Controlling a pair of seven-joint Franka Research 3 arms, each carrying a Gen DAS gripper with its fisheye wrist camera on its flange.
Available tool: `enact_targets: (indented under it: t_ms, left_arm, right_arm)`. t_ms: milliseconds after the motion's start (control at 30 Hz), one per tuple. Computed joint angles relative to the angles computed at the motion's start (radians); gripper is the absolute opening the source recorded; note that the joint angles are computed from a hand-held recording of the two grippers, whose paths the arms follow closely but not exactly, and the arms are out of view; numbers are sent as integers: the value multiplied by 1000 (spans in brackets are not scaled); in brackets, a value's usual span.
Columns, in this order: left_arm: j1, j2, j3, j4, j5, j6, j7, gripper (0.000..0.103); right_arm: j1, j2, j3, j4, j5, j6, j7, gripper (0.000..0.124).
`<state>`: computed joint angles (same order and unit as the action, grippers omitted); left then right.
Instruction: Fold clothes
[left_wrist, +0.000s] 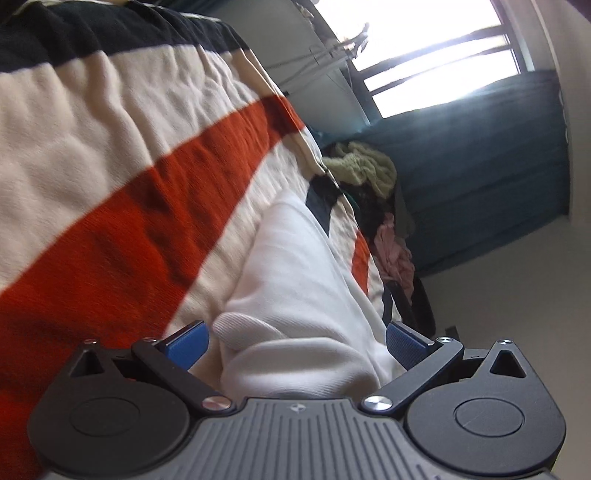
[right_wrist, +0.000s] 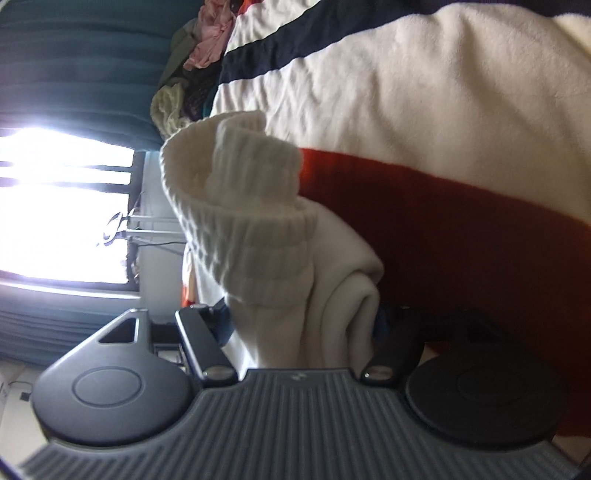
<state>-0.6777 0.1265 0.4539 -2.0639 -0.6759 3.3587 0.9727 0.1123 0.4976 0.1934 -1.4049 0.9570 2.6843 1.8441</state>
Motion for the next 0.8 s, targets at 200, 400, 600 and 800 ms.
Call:
enact_targets:
  t_ms: [200,400,600,800]
  left_arm:
    - [278,42,-257,53,152,-66,-77,101]
    - [469,76,-448,99,202,-125,-56,99]
    - [576,96,-545,123,240,-149,-86,92]
    - [596,112,-542,147,331,-194,-177,76]
  right_arm:
    - [4,10,-13,11,-39,-19,24,71]
    - [8,3,-23,7,-70,-28,41,71]
    - [27,9,-42,24,-146,-22,56,71]
    - [55,39,-48,58,-221,33,62,60]
